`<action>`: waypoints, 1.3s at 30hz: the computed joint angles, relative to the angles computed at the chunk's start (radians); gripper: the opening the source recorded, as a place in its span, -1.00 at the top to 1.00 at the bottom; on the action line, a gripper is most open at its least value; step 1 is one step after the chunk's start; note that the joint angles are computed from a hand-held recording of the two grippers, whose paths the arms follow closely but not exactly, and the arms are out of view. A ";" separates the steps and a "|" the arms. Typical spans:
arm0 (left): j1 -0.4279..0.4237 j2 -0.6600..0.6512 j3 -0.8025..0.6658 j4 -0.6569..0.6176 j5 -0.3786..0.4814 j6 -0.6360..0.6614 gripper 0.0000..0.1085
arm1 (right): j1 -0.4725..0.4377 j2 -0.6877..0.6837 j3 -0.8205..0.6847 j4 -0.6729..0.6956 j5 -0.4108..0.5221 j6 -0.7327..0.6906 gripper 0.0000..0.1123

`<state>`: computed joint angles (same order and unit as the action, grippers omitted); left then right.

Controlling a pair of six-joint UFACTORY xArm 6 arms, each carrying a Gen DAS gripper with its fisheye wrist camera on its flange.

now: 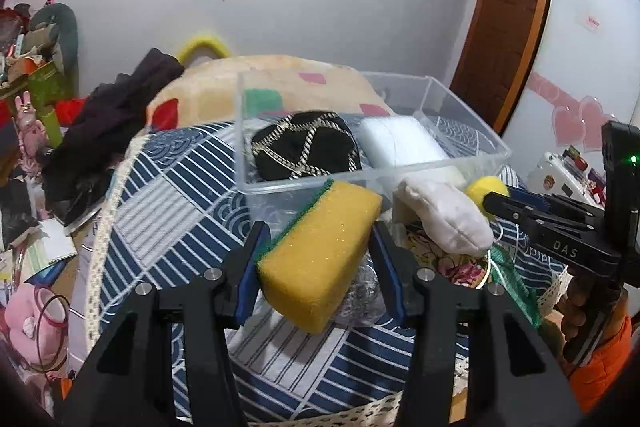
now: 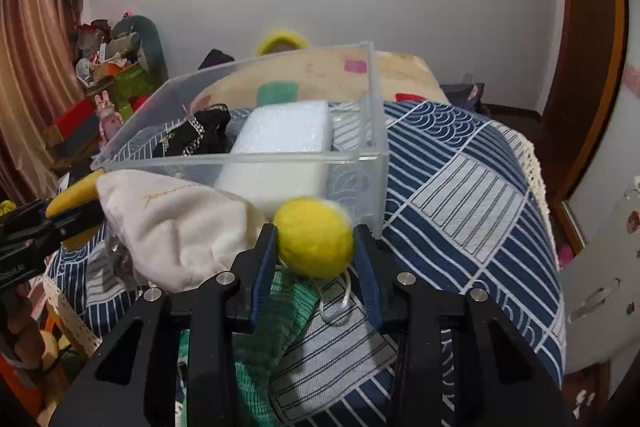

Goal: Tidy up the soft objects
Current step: 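Grasp the yellow-green sponge with the left tool while the right tool grasps the yellow felt ball, then place the sponge in the box with the left tool while the right tool drops the ball in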

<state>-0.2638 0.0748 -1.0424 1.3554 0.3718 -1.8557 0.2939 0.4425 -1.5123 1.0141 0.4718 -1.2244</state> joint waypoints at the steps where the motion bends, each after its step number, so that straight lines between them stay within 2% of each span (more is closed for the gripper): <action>1: 0.001 -0.011 0.007 0.009 0.004 -0.011 0.07 | 0.002 -0.002 -0.001 0.004 -0.005 -0.003 0.37; 9: 0.002 -0.085 0.031 0.053 0.062 -0.041 0.07 | 0.006 -0.074 0.041 0.146 -0.040 -0.146 0.37; 20: 0.028 -0.039 -0.067 0.071 0.081 0.004 0.07 | 0.037 -0.062 -0.034 0.245 -0.076 -0.230 0.37; 25: 0.062 0.025 -0.133 0.038 0.032 0.047 0.07 | 0.056 -0.009 -0.097 0.199 -0.094 -0.177 0.37; 31: 0.080 0.127 -0.220 -0.058 0.001 0.162 0.07 | 0.072 0.064 -0.151 0.060 -0.139 -0.042 0.37; 39: 0.091 0.224 -0.285 -0.213 -0.020 0.312 0.04 | 0.077 0.092 -0.159 -0.052 -0.140 0.043 0.35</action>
<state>-0.1729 0.2992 -1.3279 1.1425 0.3522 -1.5441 0.3708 0.5347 -1.6718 0.9617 0.3322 -1.1819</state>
